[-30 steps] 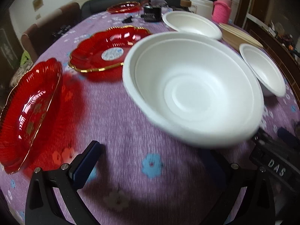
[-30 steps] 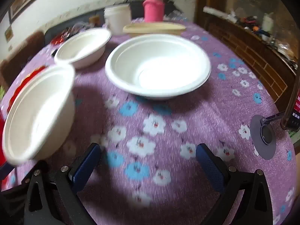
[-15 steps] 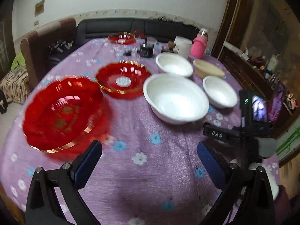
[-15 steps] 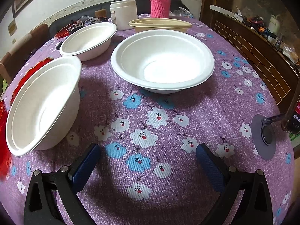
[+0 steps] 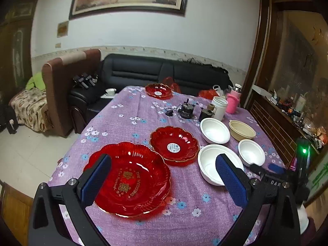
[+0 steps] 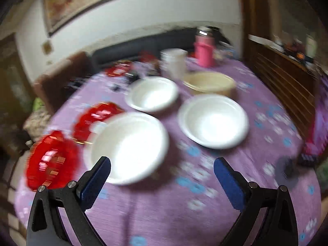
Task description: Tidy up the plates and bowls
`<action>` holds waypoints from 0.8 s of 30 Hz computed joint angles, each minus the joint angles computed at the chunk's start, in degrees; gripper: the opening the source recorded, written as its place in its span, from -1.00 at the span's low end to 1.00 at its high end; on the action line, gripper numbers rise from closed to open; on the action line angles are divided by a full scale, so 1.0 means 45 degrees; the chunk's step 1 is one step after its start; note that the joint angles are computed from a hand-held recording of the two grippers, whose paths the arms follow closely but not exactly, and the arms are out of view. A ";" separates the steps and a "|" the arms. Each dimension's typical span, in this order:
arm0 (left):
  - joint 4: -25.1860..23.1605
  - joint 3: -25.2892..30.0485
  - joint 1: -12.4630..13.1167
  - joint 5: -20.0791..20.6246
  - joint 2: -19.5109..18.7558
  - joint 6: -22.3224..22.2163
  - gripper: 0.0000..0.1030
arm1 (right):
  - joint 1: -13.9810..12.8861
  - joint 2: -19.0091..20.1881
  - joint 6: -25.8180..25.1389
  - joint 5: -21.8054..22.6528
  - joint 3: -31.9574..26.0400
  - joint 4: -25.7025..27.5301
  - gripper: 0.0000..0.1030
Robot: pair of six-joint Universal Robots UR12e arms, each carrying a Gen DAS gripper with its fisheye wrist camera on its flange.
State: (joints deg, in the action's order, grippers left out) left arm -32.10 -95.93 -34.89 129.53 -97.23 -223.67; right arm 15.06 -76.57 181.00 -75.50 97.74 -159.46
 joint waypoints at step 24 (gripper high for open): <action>-0.2654 0.1730 0.4518 -0.8188 -0.1912 -0.0407 0.97 | 0.1407 0.4825 -0.1388 0.1972 -0.8022 0.8671 0.58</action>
State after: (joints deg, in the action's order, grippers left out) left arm -44.04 -88.14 -14.56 92.68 -105.83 -225.50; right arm 21.39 -54.85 174.75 -66.63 61.64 -120.44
